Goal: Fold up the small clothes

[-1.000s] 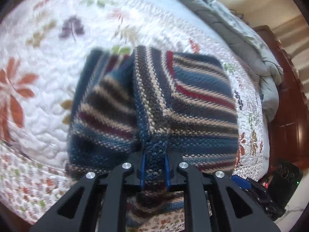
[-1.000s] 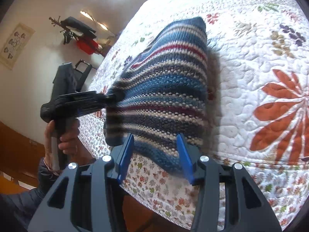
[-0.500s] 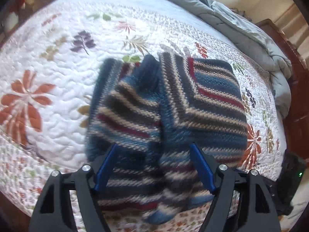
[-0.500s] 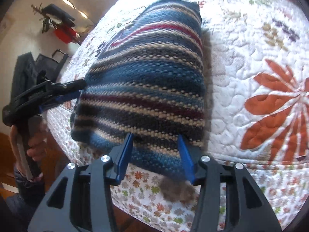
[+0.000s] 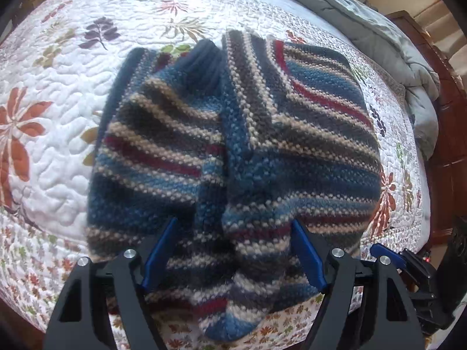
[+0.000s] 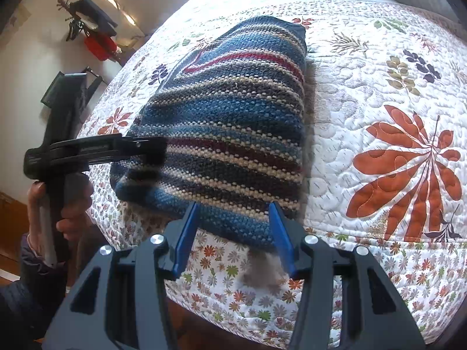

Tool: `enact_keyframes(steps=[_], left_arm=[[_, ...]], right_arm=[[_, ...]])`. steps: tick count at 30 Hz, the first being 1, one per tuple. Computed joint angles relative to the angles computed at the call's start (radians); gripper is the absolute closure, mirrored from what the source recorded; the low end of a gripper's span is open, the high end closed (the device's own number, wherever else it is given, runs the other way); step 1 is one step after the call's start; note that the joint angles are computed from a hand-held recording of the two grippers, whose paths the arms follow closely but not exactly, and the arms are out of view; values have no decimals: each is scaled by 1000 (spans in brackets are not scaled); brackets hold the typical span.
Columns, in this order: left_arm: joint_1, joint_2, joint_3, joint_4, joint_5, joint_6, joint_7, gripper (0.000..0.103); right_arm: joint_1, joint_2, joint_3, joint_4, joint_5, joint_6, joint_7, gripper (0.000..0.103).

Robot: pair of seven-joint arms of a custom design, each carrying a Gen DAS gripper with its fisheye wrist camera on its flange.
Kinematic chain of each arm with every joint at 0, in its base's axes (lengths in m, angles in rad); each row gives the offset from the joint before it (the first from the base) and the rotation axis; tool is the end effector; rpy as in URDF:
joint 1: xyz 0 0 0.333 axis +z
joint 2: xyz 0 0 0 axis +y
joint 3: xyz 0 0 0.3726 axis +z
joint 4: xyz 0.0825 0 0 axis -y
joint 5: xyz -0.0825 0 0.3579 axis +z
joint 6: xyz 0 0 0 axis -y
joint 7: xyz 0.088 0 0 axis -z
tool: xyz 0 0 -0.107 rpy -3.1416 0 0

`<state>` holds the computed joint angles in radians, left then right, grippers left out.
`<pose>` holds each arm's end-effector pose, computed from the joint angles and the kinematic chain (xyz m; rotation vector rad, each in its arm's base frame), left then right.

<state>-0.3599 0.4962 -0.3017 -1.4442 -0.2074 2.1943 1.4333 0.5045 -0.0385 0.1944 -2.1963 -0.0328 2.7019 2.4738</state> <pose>0.5950 -0.4105 0.5014 1.6356 -2.3913 0.5457 0.4138 0.3510 0.5325 -1.6680 1.9916 -0.0273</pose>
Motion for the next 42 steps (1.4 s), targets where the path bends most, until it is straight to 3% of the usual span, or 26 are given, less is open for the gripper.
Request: enact_keyframes(steps=[7,9,10,14,18,20,22,24,26,28,37,42], left_arm=[[15,46,-16,50,-48,-20,20,19],[27,40,-27,40,-73,-18,42,34],[45,35,-44,34,-109,-26,66,54],[15,23,-28,38,-82,-13,82,58],[9,70,-27,94,-93,-42,61,42],[5,95,-32,123,-95,-49,73,20],[-10,119,-26,155,-77,-72,69,17],[-22,104,-14,141,-56,-56,50,26],[-23,85,-20,122,-52,-33,63,62],[-21,66,-22,107,-57,-16,58,69],[37,-3,-61,52,-175,90,106,74],[69,-65,-50,15,-210,124,150,75]], right_arm=[[2,8,-2,-16,28,34,-24,53],[2,12,-3,-20,37,40,-27,53],[2,13,-4,-22,40,45,-30,53],[2,18,-5,-32,51,66,-38,52],[4,25,-5,-41,69,94,-46,50],[4,28,-5,-44,67,100,-48,50],[5,29,-6,-45,72,104,-48,50],[5,23,-7,-53,78,114,-52,50],[3,13,-7,-61,74,116,-47,50],[-1,2,-7,-69,59,109,-27,50],[-11,-34,6,-79,11,89,38,50],[-9,-36,12,-55,-10,85,56,50]])
